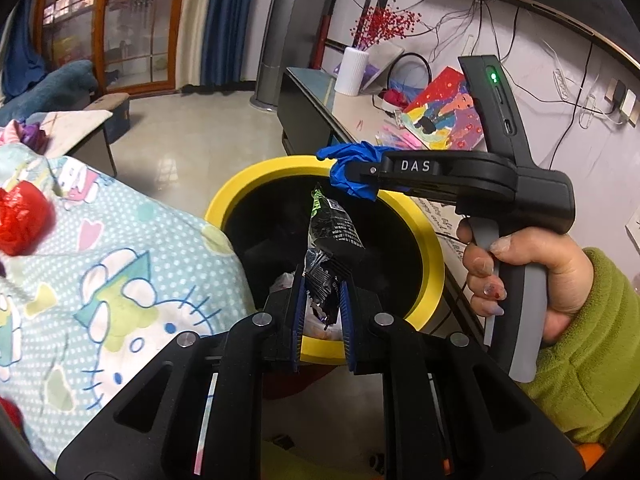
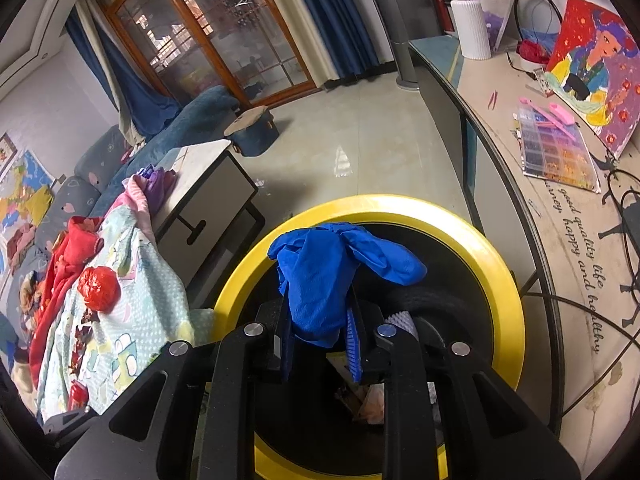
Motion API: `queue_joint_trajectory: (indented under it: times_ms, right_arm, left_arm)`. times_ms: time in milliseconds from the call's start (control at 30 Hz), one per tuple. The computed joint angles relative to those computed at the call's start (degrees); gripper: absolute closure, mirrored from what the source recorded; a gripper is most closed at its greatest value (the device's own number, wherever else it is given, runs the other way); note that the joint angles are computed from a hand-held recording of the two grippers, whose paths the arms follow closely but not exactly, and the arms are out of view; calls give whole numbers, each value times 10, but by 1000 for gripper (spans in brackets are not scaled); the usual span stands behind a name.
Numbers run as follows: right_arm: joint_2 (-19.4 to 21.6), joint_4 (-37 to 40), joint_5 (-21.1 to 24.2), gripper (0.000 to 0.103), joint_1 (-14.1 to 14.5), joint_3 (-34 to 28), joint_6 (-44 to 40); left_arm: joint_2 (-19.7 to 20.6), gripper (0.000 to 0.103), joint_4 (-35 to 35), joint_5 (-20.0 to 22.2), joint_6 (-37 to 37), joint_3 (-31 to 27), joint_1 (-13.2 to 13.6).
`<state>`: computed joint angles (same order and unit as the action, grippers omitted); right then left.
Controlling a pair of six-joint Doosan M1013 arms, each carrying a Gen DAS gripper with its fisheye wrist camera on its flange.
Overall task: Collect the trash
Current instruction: 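Open both tools to drop the black wrapper and blue glove into the bin, then move both tools back over the bedspread toward the red container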
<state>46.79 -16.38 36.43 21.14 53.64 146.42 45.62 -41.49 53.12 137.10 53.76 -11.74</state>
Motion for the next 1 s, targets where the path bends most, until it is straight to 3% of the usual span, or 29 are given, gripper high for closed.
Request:
queue_joint_trajectory:
  times_ms: [267,333,400,433,467,533,600,700,767,1000]
  right_arm:
    - [1,3,0,78,-3,2,4]
    - [1,5,0,71,-3,3,5]
    - [0,0,-1,59,-3,5,13]
    - [1,-4,-1,54,-3,4,20]
    - [0,-8,-3,53,-3,6,26]
    - [0,-13,-1,50,-3,7,34]
    - [-1,-23,1,46,-2,8,45]
    - [-2,-32,3,45,-1,8,55]
    - [-3,-41,4,43,0,8,60]
    - [-5,-60,1,38,4,5,69]
  left_arm:
    - [10,91,0,7,-6,-11,-2]
    - [11,87,-2,4,-7,-10,-2]
    - [9,75,-2,-4,-8,-7,-2]
    - [8,61,-2,-9,-10,-6,-2]
    - [6,51,-4,-15,-9,-3,-1]
    - [4,43,-14,-19,-5,1,1]
    - [3,27,-23,-22,-9,4,3]
    - [1,23,-35,-25,-12,6,7]
    - [-2,13,-38,-34,-14,11,8]
    - [-13,11,-64,-61,-19,27,19]
